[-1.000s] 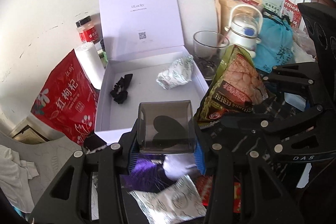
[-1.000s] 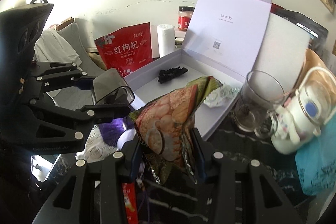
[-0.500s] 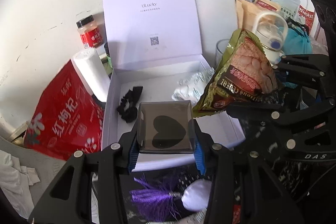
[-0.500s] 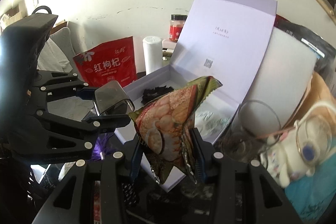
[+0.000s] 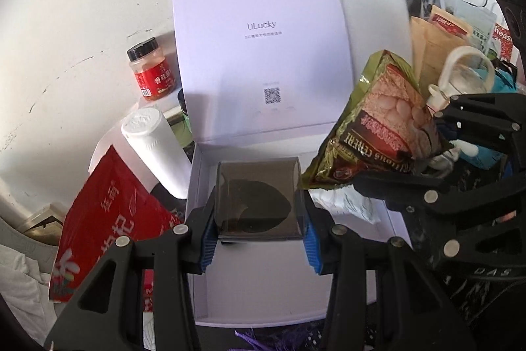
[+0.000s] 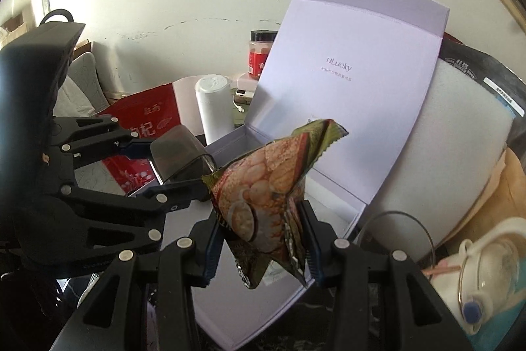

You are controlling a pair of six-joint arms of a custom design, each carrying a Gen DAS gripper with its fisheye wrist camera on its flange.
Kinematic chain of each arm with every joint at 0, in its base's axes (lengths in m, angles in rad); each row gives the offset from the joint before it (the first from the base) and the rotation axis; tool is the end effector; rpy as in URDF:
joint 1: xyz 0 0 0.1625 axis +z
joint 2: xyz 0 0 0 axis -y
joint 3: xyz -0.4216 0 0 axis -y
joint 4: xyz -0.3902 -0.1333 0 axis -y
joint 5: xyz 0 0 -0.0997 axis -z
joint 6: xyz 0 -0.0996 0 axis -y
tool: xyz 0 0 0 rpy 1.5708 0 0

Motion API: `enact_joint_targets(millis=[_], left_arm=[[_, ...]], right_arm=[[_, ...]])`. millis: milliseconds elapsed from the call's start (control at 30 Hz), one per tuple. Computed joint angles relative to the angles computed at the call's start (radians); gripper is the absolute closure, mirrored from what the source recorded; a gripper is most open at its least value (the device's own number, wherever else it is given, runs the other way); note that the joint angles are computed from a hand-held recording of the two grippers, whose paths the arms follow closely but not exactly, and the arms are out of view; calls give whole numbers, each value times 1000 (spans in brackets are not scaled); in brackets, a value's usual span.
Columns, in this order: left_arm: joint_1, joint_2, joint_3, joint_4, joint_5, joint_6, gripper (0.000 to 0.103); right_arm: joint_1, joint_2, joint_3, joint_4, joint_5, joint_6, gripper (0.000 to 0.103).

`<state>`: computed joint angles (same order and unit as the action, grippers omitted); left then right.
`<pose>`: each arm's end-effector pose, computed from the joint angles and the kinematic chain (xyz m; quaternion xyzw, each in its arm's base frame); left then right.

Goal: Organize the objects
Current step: 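Carry the orange-green chip bag with the right tool into the white box, then open the right tool to release the chip bag inside the box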

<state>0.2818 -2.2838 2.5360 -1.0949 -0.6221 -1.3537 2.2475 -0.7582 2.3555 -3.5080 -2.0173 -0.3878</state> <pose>-0.0729 -0.2441 0.2744 0.1357 0.8361 -0.3354 0.4123 0.3332 -0.2707 0.0109 0.4555 -0.8472 0.1946 0.1922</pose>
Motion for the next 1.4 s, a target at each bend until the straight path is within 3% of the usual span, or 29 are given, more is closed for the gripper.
enact_joint_targets(millis=[200,333,767,1233,1400], left_arm=[[153,43,17,-210,86,170,62],[268,76,49,-435,121,352,62],[486,227,155,-958,116,719,62],[585,350,166,-1195,107,823,61],[607,363,154,-1212,119,831,61]], right_arm=[[-28,36,-43,-3,8,-6,60],[-41,67,-74,-2,2,-21,60],[-52,165,-146,42,-75,-57,60],[-61,178,-167,106,-94,-42,59],[-47,189,-179,105,-101,-54,55]])
